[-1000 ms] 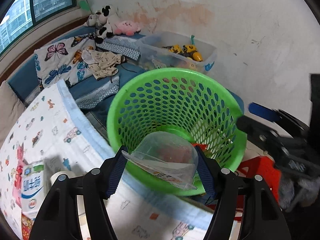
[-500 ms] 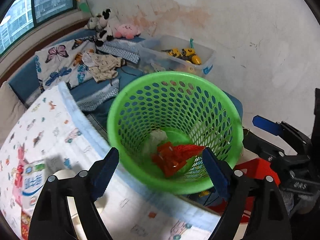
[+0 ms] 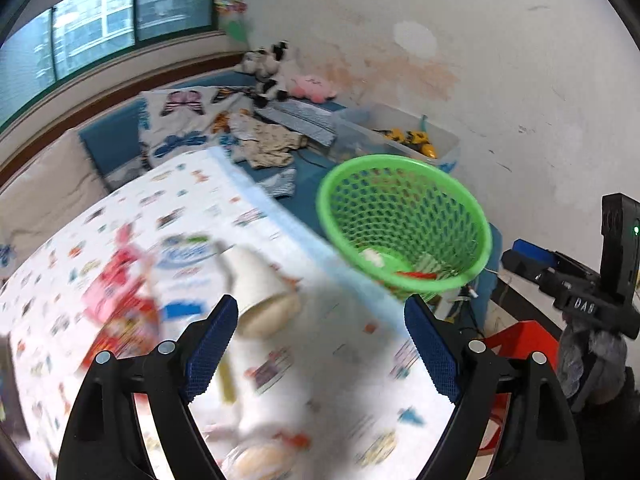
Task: Collect trash
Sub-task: 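Reach and grasp the round clear labelled container with the left gripper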
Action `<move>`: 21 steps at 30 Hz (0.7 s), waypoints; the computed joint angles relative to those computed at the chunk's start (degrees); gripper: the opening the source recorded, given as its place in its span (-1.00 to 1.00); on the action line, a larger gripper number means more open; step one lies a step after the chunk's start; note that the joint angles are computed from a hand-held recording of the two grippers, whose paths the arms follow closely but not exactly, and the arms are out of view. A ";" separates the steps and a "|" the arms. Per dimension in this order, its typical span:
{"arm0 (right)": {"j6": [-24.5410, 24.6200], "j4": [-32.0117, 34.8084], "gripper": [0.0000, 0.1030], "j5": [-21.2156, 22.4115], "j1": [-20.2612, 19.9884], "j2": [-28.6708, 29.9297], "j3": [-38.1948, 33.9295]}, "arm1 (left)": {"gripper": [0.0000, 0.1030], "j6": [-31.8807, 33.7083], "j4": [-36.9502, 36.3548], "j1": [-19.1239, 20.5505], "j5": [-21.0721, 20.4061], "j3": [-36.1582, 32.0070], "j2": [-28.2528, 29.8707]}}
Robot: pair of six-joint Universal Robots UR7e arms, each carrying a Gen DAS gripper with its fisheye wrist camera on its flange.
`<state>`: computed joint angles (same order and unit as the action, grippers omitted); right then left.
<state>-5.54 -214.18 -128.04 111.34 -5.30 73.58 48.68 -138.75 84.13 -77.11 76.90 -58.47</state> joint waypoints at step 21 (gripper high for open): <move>0.13 8.73 0.56 2.39 2.87 5.39 -9.49 | 0.71 -3.36 -2.64 9.93 -1.14 5.44 -5.49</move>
<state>-5.42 -205.45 -125.65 114.22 0.09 64.09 45.32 -141.38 94.06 -78.25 82.34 -63.96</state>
